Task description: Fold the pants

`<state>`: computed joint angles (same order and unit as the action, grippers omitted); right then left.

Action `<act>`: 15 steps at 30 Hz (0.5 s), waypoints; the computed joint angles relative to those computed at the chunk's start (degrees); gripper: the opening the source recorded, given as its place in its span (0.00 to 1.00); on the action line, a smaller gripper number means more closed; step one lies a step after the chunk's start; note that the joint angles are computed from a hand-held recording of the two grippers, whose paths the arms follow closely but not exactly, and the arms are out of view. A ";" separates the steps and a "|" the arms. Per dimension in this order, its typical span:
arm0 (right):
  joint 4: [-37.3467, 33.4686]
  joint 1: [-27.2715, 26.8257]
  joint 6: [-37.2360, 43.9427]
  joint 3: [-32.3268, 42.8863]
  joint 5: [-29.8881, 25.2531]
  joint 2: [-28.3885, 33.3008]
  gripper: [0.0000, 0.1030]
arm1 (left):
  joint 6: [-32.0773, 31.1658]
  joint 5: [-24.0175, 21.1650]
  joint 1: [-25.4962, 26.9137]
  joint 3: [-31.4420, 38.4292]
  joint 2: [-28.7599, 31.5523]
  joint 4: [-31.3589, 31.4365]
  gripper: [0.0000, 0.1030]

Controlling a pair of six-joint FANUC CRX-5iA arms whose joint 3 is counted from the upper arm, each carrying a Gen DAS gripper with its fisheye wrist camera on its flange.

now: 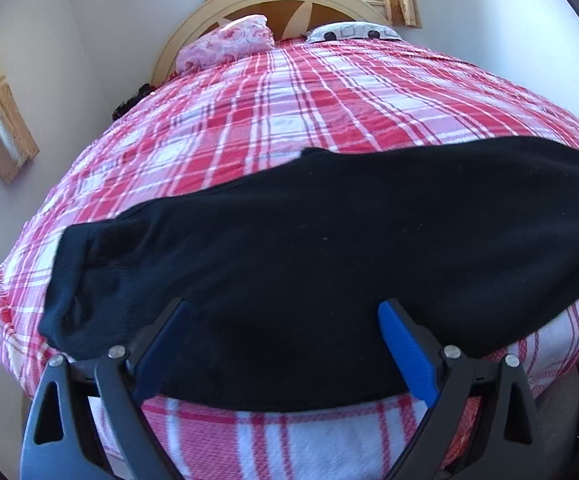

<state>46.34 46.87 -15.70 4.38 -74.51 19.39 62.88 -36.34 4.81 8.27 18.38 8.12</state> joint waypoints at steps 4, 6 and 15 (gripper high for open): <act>8.56 4.34 -1.64 -2.36 7.14 -1.62 0.15 | -7.48 5.63 0.76 -4.78 -2.82 8.20 0.93; 7.64 5.49 1.05 -3.19 20.30 -2.72 0.15 | -14.48 6.67 0.63 -7.28 -3.77 15.26 0.93; 36.49 -3.38 -40.36 -10.40 68.75 3.71 0.16 | -32.34 5.89 -2.57 -12.65 -5.05 27.90 0.93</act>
